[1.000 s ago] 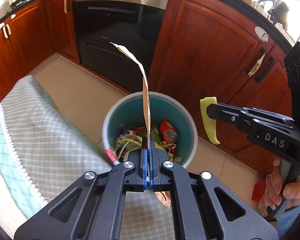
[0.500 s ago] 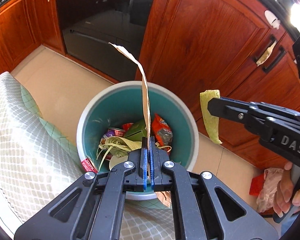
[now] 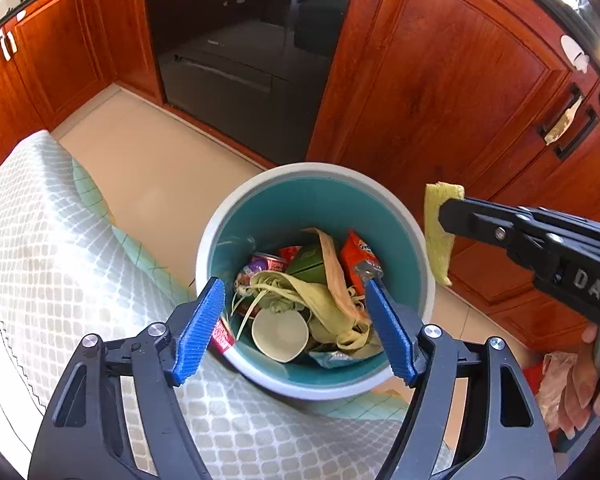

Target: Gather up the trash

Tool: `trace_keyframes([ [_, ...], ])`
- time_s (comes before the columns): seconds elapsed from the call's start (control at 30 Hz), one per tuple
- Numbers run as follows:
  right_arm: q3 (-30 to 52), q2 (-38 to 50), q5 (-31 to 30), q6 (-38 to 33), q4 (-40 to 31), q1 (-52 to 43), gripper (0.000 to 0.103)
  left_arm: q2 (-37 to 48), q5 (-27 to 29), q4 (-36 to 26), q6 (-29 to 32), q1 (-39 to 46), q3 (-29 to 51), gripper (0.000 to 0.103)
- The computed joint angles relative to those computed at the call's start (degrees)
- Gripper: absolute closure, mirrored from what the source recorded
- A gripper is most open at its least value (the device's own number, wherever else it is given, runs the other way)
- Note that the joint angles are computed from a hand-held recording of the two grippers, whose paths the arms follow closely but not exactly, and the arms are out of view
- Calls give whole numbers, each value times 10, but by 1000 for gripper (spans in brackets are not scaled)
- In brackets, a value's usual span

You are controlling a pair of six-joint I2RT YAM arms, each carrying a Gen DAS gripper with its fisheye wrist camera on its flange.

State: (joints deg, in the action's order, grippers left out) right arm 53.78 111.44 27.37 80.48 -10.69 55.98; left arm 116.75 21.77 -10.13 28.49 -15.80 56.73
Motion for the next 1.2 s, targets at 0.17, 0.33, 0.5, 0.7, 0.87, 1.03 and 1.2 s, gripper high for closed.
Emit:
trace_keyframes([
  [0.17,15,7,-4,-12,-4,0,96,-31,11,-3,23,27,-27,16],
  [0.33,36,21,-11,-23,-11,-2,96,-58,20,14,37,51,-56,4],
  [0.5,55,31,-20,-30,-22,-8,91,-60,26,-1,42,67,-50,4],
  [0.7,78,31,3,-29,-58,1,56,-71,37,-12,45,77,-51,4],
  [0.87,84,23,20,-19,-81,11,28,-78,43,-22,48,83,-52,4],
  [1.03,85,10,21,-9,-95,19,21,-101,50,-28,49,97,-63,4],
  [1.2,99,-7,42,8,-136,46,16,-150,57,-32,48,122,-88,4],
])
